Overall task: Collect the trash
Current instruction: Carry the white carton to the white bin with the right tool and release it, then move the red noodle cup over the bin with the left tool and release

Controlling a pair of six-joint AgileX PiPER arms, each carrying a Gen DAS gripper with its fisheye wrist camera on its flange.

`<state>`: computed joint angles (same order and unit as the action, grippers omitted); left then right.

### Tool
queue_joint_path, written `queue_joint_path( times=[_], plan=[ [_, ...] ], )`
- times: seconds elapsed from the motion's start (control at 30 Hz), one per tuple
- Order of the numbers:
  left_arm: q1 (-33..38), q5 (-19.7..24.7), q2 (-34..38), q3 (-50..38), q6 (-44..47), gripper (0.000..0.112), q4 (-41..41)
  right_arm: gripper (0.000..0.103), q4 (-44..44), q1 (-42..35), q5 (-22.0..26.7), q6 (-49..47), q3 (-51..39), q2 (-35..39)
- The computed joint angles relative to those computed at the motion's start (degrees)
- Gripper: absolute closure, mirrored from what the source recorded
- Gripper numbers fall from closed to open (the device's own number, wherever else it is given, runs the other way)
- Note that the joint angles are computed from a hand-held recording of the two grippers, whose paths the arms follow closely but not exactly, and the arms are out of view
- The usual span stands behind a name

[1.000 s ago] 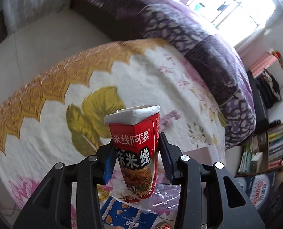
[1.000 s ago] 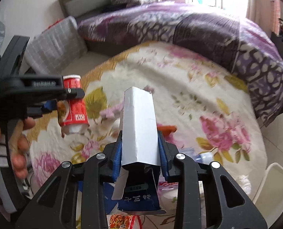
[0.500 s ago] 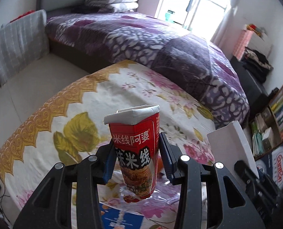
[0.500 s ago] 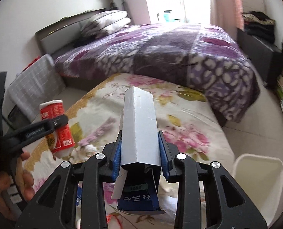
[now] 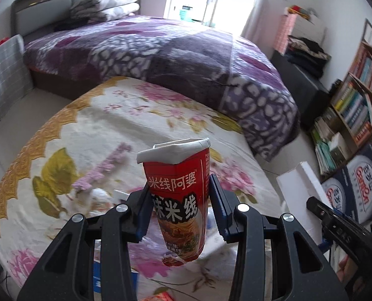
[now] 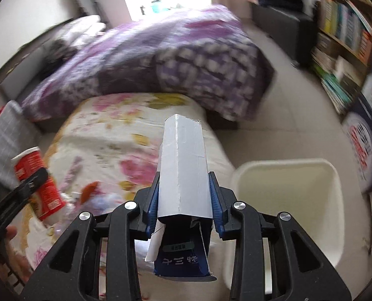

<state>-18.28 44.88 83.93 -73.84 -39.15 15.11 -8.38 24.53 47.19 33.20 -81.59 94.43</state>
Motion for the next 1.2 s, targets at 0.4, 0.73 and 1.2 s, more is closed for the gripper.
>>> queue_joint_path(
  times=[0.4, 0.73, 1.2],
  plan=[
    [-10.4, 0.1, 5.3, -5.1, 0.4, 0.070, -1.3, 0.029, 2.8, -14.1, 3.5, 0.9, 5.7, -3.7],
    [-16.7, 0.6, 13.5, -13.9, 6.4, 0.069, -11.5, 0.012, 4.1, -22.5, 5.0, -2.5, 6.0, -6.6],
    [-18.3, 2.1, 25.7, -24.1, 17.3, 0.047, -32.0, 0.007, 11.8, -34.9, 4.7, -8.4, 7.2, -8.4]
  ],
)
